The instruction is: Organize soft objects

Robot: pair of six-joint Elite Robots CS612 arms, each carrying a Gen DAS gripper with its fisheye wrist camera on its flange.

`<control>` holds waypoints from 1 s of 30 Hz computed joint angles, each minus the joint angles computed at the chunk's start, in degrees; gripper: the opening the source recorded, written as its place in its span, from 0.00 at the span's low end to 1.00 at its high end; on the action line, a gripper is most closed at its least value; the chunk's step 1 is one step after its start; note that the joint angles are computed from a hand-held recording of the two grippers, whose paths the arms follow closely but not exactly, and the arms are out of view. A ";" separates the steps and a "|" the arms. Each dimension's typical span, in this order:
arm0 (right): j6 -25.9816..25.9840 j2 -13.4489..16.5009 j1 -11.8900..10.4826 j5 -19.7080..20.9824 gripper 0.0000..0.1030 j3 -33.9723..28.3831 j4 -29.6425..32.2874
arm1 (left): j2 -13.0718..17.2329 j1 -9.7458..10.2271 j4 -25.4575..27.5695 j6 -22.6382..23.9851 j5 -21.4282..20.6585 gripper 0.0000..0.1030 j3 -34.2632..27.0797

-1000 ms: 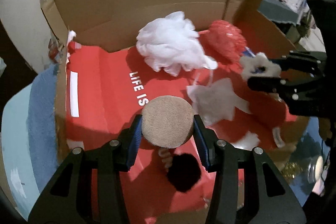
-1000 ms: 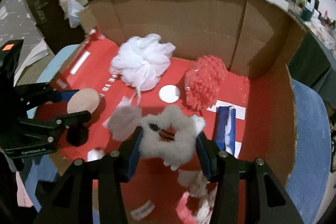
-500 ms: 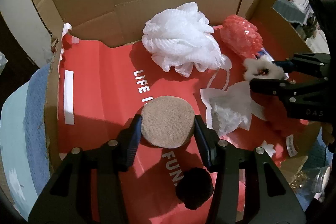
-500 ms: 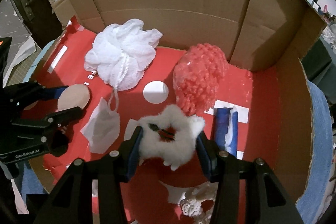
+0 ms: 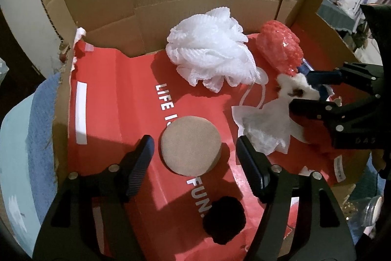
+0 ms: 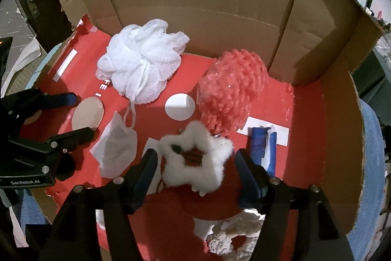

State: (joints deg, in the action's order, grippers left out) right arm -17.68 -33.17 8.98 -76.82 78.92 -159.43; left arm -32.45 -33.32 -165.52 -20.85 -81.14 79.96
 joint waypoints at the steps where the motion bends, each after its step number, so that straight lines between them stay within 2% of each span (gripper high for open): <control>1: 0.10 -0.10 -0.02 -0.02 0.67 0.17 -0.36 | -0.21 -0.07 -0.44 0.02 -0.03 0.66 0.35; 5: 0.83 -1.24 -0.28 0.61 0.73 2.08 -2.83 | -1.40 -0.69 -2.98 -0.66 0.84 0.68 2.45; 9: 1.59 -2.92 -0.63 1.29 0.78 5.40 -7.52 | -3.04 -1.71 -8.45 -1.45 2.41 0.74 5.88; 12: 2.82 -4.47 -1.01 1.78 0.85 8.65 -12.19 | -4.07 -2.76 -12.87 -1.31 4.74 0.77 8.48; 14: 3.01 -5.49 -0.97 1.09 0.93 11.32 -16.55 | -4.60 -3.59 -15.97 -1.52 6.30 0.80 10.15; 16: 3.23 -6.25 -1.07 0.36 0.97 13.66 -20.68 | -4.57 -4.41 -18.78 -1.70 8.45 0.81 11.23; 23: 7.07 -6.26 -0.99 -2.58 1.00 18.56 -33.24 | -4.31 -6.83 -29.37 -2.12 15.26 0.81 14.46; 27: 9.65 -5.70 -1.11 -4.61 1.00 20.48 -40.11 | -3.31 -8.06 -33.04 -1.41 21.36 0.81 14.07; 30: 10.55 -4.68 -1.04 -5.94 1.00 20.65 -43.38 | -2.57 -8.50 -34.22 -0.89 23.75 0.81 13.46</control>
State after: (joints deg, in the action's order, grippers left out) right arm -7.13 -37.86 7.95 -82.75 99.58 -202.81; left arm -35.02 -41.82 -199.74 -21.74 -57.39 93.42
